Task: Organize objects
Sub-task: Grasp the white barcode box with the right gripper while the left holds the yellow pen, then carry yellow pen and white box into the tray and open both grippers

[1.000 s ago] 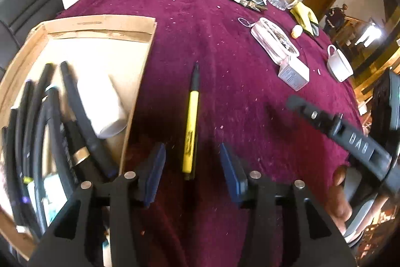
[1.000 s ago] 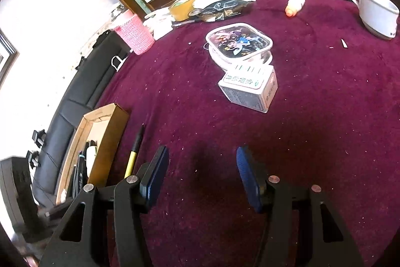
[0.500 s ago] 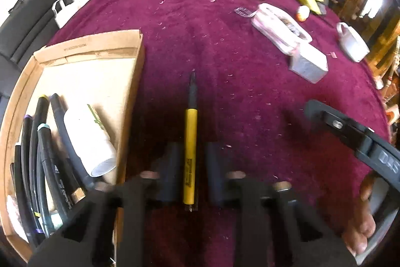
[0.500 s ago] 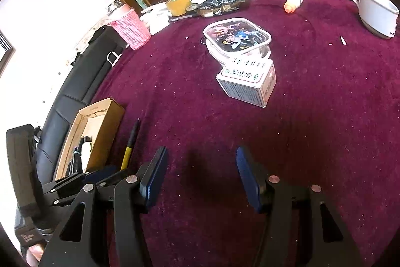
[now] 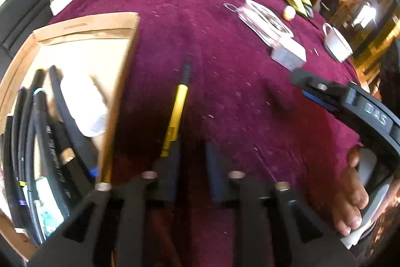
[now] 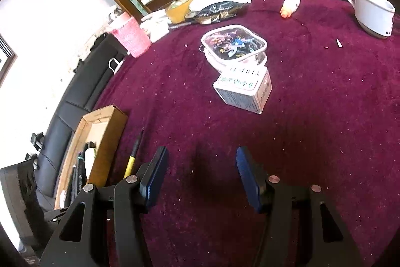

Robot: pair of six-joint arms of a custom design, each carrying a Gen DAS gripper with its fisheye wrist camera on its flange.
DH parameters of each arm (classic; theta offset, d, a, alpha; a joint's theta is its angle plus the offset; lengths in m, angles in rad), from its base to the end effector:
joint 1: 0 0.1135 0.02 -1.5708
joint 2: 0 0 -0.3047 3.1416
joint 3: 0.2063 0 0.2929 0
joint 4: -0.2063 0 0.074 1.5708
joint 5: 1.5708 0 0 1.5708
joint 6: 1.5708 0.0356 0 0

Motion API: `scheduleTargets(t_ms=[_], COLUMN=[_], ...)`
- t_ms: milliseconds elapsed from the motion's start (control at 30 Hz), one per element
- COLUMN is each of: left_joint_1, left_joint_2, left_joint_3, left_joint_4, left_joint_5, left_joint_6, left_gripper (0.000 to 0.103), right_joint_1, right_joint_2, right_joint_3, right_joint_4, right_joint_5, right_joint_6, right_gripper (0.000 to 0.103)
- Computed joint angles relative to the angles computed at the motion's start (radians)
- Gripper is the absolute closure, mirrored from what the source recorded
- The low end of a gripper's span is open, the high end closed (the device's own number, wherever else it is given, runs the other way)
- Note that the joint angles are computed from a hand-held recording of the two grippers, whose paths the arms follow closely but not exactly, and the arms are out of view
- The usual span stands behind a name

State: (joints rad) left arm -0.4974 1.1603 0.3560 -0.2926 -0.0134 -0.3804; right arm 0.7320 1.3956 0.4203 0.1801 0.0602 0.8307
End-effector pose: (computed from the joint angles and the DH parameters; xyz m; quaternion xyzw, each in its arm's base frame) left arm 0.1676 -0.0905 0.1305 0.0553 0.9705 -0.0939 0.2153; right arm 0.1904 0.1682 0.1316 0.0570 0.9236 0.2464 0.2880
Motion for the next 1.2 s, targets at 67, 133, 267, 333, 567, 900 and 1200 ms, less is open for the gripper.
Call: scheduleTargets(t_ms=[67, 133, 267, 333, 567, 900, 1200], left_joint_1=[0.033, 0.035, 0.049, 0.079, 0.166, 0.176, 0.097], left_joint_2=[-0.009, -0.006, -0.05, -0.092, -0.237, -0.136, 0.102], left_joint_3=[-0.013, -0.017, -0.038, -0.054, -0.083, -0.054, 0.069], left_joint_4=[0.025, 0.03, 0.021, 0.004, -0.039, -0.024, 0.009], left_joint_5=[0.048, 0.057, 0.082, 0.14, 0.185, 0.206, 0.079], left_joint_6=[0.036, 0.056, 0.077, 0.096, 0.112, 0.133, 0.082], left_gripper=[0.075, 0.075, 0.075, 0.071, 0.055, 0.053, 0.053], right_joint_1=[-0.004, 0.001, -0.041, -0.058, -0.177, -0.213, -0.075], right_joint_2=[-0.026, -0.063, -0.122, -0.129, 0.059, 0.197, 0.221], right_joint_3=[-0.018, -0.033, 0.006, 0.063, 0.227, 0.182, 0.234], right_joint_4=[0.021, 0.024, -0.09, -0.191, -0.224, -0.039, -0.144], right_joint_5=[0.01, 0.047, 0.003, 0.003, 0.002, -0.106, -0.008], right_joint_6=[-0.001, -0.004, -0.049, -0.089, -0.27, -0.306, -0.324], right_gripper=[0.052, 0.052, 0.049, 0.049, 0.047, 0.047, 0.049])
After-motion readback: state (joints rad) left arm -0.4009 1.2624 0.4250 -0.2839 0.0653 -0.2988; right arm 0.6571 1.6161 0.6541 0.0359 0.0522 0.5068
